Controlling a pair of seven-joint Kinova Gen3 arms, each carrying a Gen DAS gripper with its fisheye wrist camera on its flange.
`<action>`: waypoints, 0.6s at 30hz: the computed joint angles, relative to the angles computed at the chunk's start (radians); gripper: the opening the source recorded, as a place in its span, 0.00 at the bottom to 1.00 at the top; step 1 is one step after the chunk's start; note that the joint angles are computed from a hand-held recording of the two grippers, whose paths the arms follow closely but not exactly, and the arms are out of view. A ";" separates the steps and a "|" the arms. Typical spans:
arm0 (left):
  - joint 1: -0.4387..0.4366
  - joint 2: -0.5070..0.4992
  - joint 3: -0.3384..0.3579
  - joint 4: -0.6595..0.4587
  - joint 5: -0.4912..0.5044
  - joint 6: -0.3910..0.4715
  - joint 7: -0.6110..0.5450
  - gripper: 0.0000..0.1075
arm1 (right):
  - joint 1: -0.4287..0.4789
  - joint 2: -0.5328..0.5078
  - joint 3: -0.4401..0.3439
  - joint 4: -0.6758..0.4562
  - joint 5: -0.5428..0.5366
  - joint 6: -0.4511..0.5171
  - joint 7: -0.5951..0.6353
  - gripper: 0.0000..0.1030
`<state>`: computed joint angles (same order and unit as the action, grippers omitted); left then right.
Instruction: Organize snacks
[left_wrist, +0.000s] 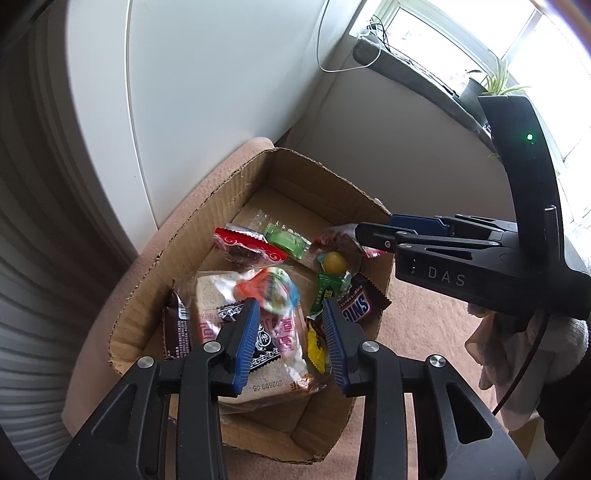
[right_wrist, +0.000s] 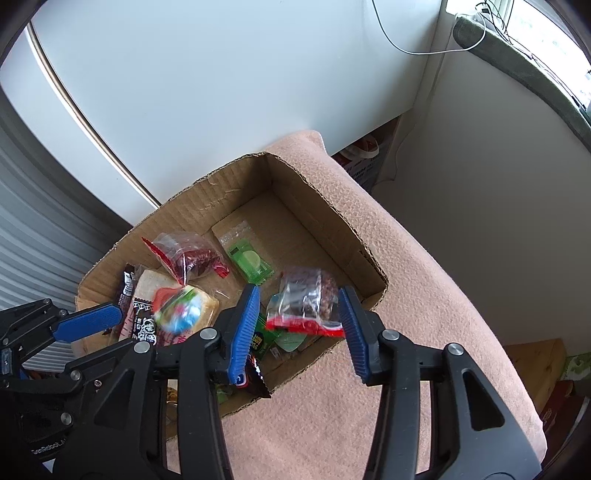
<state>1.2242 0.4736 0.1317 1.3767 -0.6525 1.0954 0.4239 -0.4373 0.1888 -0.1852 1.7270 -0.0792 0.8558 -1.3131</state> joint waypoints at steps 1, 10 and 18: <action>0.001 0.001 0.000 -0.002 0.001 0.005 0.002 0.36 | -0.001 -0.004 0.000 0.003 0.001 -0.006 -0.002 0.58; 0.011 0.004 0.001 -0.020 0.000 0.041 0.009 0.37 | 0.021 -0.052 -0.001 0.029 -0.048 -0.017 0.028 0.62; 0.048 0.016 0.003 -0.076 -0.014 0.123 0.005 0.37 | 0.076 -0.149 0.021 0.093 -0.147 -0.022 0.085 0.62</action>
<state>1.2723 0.4894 0.1346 1.3002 -0.6669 1.2181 0.4291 -0.3612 0.0396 -0.1643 1.8196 -0.2259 0.8343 -1.2279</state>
